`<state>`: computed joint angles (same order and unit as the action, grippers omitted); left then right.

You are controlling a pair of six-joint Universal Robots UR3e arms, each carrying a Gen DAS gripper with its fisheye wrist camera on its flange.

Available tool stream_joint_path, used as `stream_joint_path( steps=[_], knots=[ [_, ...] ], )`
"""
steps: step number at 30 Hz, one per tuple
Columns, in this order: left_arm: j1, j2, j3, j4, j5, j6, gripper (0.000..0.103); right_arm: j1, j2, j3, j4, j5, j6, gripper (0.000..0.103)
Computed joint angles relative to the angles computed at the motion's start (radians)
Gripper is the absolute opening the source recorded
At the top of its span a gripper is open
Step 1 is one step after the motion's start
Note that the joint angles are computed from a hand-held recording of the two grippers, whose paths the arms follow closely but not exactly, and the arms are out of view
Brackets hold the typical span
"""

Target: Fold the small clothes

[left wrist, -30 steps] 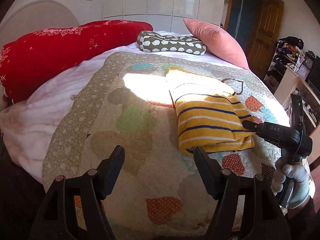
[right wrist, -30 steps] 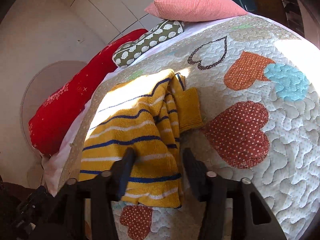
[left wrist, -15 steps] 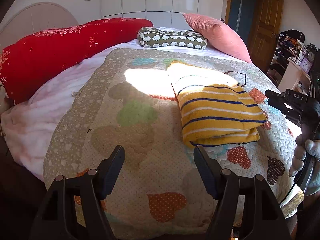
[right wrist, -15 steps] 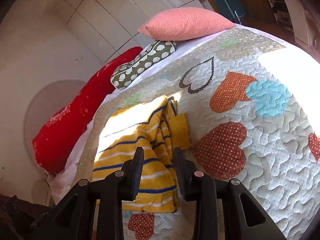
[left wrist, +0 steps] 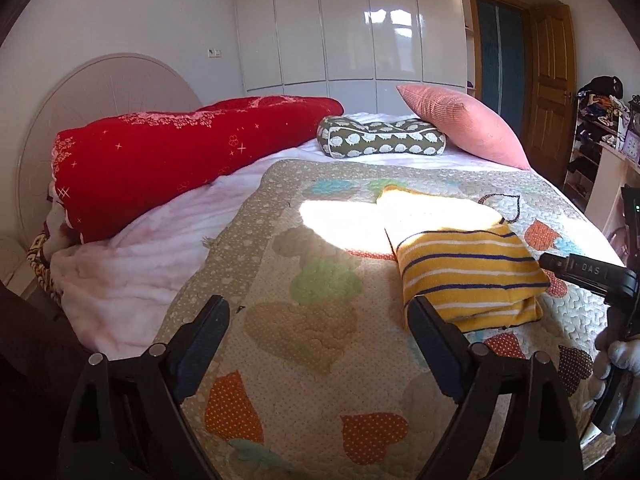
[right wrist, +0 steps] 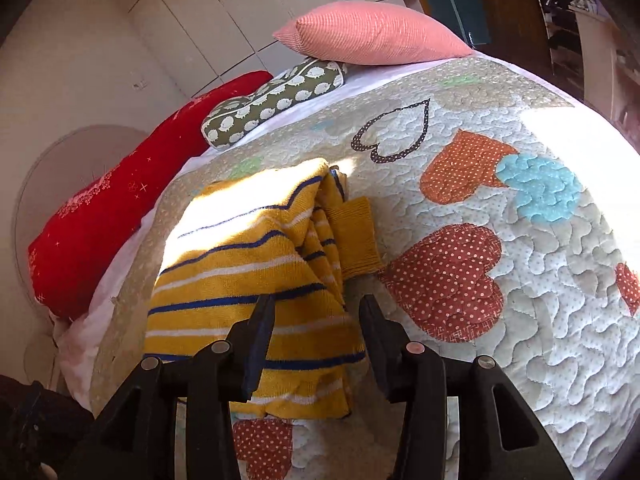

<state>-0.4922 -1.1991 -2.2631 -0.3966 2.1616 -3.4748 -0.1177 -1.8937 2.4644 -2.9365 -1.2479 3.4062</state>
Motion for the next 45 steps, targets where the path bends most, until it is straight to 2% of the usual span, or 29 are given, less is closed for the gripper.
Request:
stream_joint_path(
  steps=[2, 6, 7, 8, 10, 11, 15, 17, 19, 26, 33, 39, 45],
  knots=[
    [-0.046, -0.017, 0.001, 0.038, 0.067, -0.010, 0.100, 0.051, -0.140, 0.027, 0.071, -0.090, -0.003, 0.053],
    [-0.104, -0.023, 0.031, 0.013, 0.102, -0.041, 0.102, 0.174, -0.356, 0.058, 0.207, -0.252, 0.067, 0.063],
    [-0.119, -0.028, 0.038, 0.000, 0.109, -0.055, 0.103, 0.214, -0.388, 0.061, 0.229, -0.297, 0.089, 0.069],
    [-0.132, -0.038, 0.045, -0.015, 0.114, -0.069, 0.103, 0.291, -0.378, 0.049, 0.236, -0.385, 0.132, 0.077],
    [-0.137, -0.059, 0.066, -0.053, 0.096, -0.082, 0.103, 0.437, -0.326, 0.025, 0.254, -0.552, 0.220, 0.082],
    [-0.127, -0.066, 0.071, -0.072, 0.056, -0.084, 0.103, 0.464, -0.318, 0.026, 0.265, -0.578, 0.239, 0.082],
    [-0.027, -0.064, 0.073, -0.162, -0.167, -0.062, 0.103, 0.430, -0.353, 0.071, 0.319, -0.508, 0.232, 0.082],
    [-0.014, -0.082, 0.064, -0.179, -0.226, -0.068, 0.103, 0.417, -0.371, 0.084, 0.340, -0.485, 0.240, 0.082],
    [-0.025, -0.111, 0.069, -0.197, -0.236, -0.075, 0.103, 0.410, -0.384, 0.085, 0.356, -0.480, 0.240, 0.082],
    [-0.016, -0.144, 0.055, -0.211, -0.325, -0.069, 0.103, 0.554, -0.265, 0.046, 0.304, -0.636, 0.294, 0.082],
    [0.021, -0.139, 0.034, -0.219, -0.390, -0.059, 0.103, 0.548, -0.244, 0.058, 0.296, -0.619, 0.296, 0.082],
    [0.055, -0.125, 0.012, -0.221, -0.443, -0.055, 0.103, 0.608, -0.164, 0.031, 0.279, -0.655, 0.309, 0.082],
    [0.071, -0.123, -0.002, -0.217, -0.456, -0.061, 0.103, 0.616, -0.137, 0.030, 0.272, -0.650, 0.314, 0.082]
  ],
)
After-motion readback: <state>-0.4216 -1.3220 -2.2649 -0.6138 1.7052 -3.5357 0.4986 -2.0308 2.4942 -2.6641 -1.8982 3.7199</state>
